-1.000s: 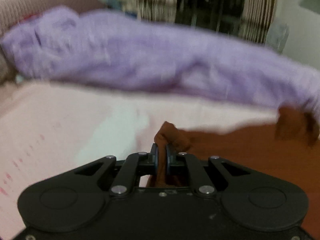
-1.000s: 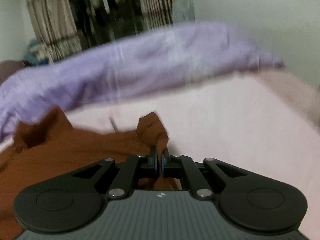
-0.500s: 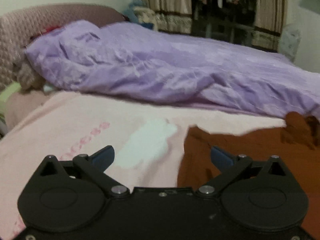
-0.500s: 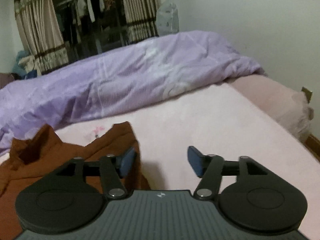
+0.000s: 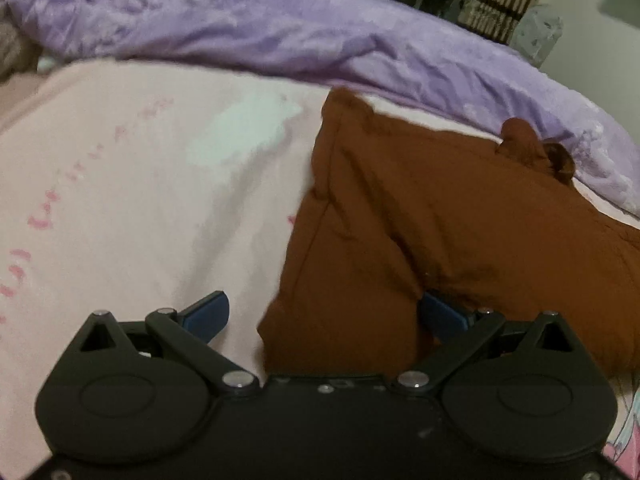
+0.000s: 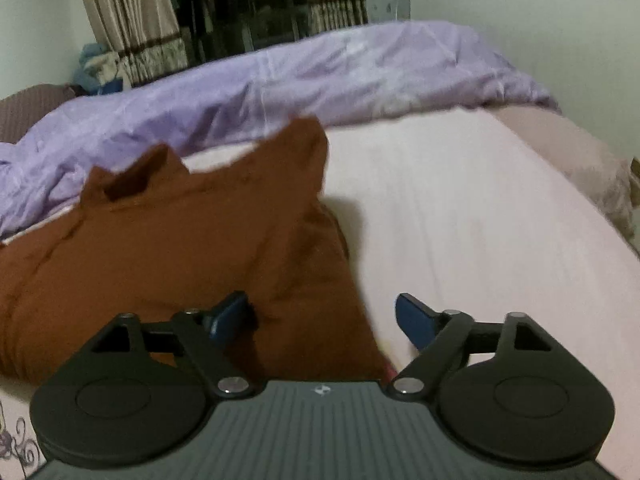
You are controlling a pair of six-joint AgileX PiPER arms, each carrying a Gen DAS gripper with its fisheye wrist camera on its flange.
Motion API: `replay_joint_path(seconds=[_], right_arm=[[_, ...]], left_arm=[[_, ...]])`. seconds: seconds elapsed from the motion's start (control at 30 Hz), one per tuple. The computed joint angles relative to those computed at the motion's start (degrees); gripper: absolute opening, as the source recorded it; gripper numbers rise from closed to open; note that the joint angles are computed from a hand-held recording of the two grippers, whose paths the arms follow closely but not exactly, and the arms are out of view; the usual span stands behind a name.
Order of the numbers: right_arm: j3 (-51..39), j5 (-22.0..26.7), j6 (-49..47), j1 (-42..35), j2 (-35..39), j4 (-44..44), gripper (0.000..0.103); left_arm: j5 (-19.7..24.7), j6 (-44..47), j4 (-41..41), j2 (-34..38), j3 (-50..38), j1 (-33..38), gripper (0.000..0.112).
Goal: Fold large clothes
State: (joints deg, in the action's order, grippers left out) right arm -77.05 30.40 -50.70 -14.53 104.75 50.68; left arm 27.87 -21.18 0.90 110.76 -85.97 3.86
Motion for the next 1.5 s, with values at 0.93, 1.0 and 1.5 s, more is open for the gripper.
replay_joint_path(seconds=[0.93, 1.0, 1.5], right_arm=[[-0.32, 3.92, 2.47, 1.39, 2.15, 6.78, 0.03], [1.49, 1.92, 0.61, 2.1, 1.0, 8.05, 0.024], [15.5, 25.06, -10.19, -17.46, -25.73, 15.81, 0.012]], left_arm=[[-0.64, 10.94, -9.74, 2.89, -3.02, -0.65, 0.089], [-3.85, 8.94, -5.5, 0.91, -0.37, -1.78, 0.065], [-2.39, 1.89, 1.18, -42.21, 29.6, -0.39, 0.017]])
